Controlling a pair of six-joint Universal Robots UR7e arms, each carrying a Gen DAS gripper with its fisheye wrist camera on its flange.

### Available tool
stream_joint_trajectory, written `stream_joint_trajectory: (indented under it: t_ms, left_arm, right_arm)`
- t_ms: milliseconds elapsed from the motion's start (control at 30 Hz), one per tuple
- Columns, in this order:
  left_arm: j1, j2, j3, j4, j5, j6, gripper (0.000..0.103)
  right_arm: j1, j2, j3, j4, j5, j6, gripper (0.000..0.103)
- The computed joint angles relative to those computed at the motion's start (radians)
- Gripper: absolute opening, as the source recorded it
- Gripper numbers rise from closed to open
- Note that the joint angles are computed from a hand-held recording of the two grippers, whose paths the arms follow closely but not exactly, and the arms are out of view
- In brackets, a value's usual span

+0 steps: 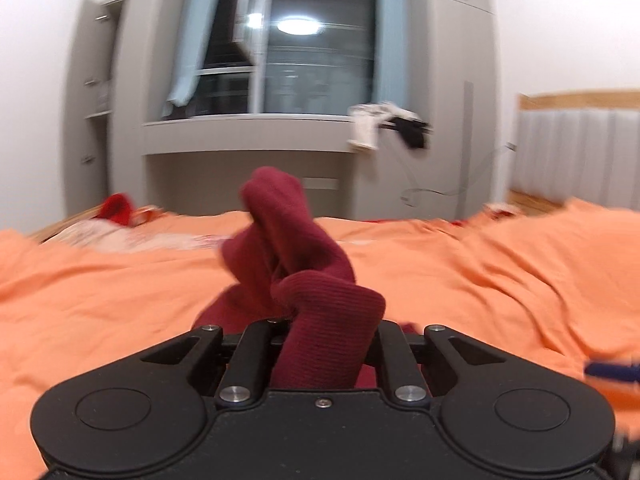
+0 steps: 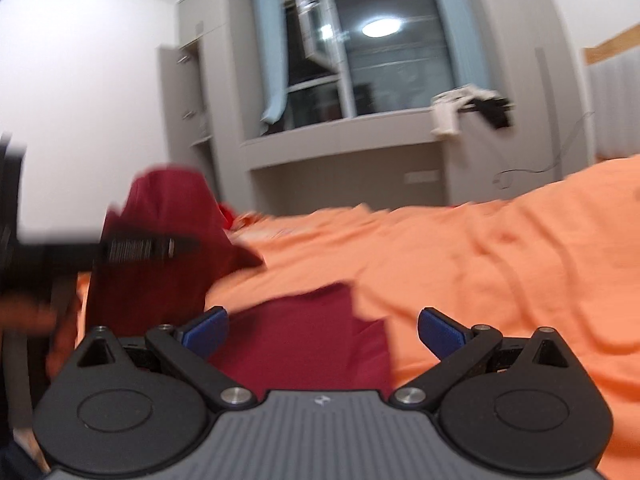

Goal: Fold small clothes

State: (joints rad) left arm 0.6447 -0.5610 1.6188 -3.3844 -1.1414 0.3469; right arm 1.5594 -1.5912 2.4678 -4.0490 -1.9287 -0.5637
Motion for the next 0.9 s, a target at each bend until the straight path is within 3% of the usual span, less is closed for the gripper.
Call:
stream_joint_trajectory:
  t_ms: [133, 267, 400, 500, 533, 567, 633, 733, 800, 900]
  left_arm:
    - [-0.033, 0.029, 0.028, 0.038, -0.052, 0.026, 0.015]
    - [-0.056, 0.051, 0.069, 0.058, -0.041, 0.077, 0.018]
    - [-0.052, 0.043, 0.110, 0.081, -0.044, 0.110, 0.027]
    - [-0.040, 0.017, 0.146, 0.086, -0.089, 0.132, 0.046]
    - [-0.039, 0.011, 0.157, 0.078, -0.103, 0.142, 0.057]
    - [-0.038, 0.006, 0.168, 0.062, -0.116, 0.157, 0.067]
    - [-0.043, 0.000, 0.194, 0.026, -0.130, 0.186, 0.072]
    - [-0.050, -0.007, 0.217, -0.005, -0.137, 0.240, 0.072]
    - [-0.056, -0.007, 0.220, -0.017, -0.137, 0.259, 0.072]
    - [-0.055, -0.010, 0.226, -0.028, -0.142, 0.283, 0.067]
  right_arm:
    - [-0.052, -0.079, -0.011, 0.038, 0.016, 0.079, 0.103]
    - [-0.140, -0.178, -0.023, 0.206, 0.067, 0.237, 0.103]
    - [-0.289, -0.285, -0.025, 0.423, 0.261, 0.427, 0.103]
    - [-0.381, -0.318, -0.026, 0.511, 0.407, 0.508, 0.103]
    - [-0.408, -0.319, -0.031, 0.531, 0.454, 0.522, 0.103]
    - [-0.424, -0.315, -0.034, 0.537, 0.485, 0.529, 0.103]
    - [-0.433, -0.289, -0.034, 0.507, 0.528, 0.519, 0.103]
    - [-0.428, -0.245, -0.047, 0.469, 0.580, 0.441, 0.103]
    - [-0.412, -0.242, -0.063, 0.528, 0.586, 0.382, 0.103]
    - [-0.370, -0.221, -0.089, 0.596, 0.526, 0.342, 0.103]
